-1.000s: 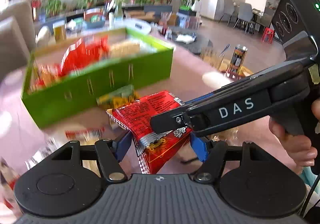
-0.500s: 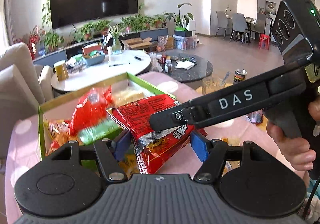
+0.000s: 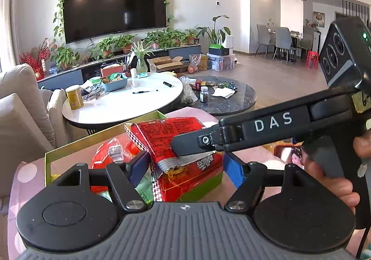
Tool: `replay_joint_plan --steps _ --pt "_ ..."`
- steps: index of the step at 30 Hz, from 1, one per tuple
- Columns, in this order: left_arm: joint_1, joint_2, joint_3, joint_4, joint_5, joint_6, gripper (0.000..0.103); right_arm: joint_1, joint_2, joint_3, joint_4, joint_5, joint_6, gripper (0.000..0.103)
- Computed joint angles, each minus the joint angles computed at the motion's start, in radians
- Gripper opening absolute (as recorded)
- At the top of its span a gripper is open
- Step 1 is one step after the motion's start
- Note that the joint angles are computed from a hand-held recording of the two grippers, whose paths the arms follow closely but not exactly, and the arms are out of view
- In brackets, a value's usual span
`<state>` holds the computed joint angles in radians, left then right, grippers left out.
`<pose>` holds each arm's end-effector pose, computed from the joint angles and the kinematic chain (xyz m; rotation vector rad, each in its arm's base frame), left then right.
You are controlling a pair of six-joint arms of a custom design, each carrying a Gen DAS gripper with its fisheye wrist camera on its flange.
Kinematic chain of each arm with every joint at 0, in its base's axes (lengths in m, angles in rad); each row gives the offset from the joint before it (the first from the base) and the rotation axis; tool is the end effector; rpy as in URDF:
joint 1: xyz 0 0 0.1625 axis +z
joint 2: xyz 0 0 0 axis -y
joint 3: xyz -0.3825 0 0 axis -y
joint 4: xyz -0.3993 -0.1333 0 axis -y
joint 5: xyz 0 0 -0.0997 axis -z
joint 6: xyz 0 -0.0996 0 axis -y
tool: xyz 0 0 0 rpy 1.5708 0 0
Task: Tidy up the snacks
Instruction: 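Carry the red-silver snack packet into the green box and release it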
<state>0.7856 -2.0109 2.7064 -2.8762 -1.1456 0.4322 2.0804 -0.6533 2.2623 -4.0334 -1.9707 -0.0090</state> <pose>-0.0727 -0.3194 0.2354 1.3850 2.3060 -0.9334 0.2889 -0.3233 0.0108 0.4479 -2.6507 1.3138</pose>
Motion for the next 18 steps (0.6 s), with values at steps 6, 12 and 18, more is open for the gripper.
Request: replay_joint_plan --steps 6,12,18 --pt "0.057 0.165 -0.04 -0.142 -0.029 0.049 0.068 -0.033 -0.005 -0.017 0.011 0.02 -0.005 0.062" --pt "0.099 0.275 -0.09 -0.183 -0.039 0.062 0.07 -0.064 0.003 -0.04 0.039 0.023 -0.015 0.062" --pt "0.157 0.348 -0.132 -0.178 -0.074 0.079 0.071 -0.095 0.014 -0.048 0.038 0.017 -0.023 0.062"
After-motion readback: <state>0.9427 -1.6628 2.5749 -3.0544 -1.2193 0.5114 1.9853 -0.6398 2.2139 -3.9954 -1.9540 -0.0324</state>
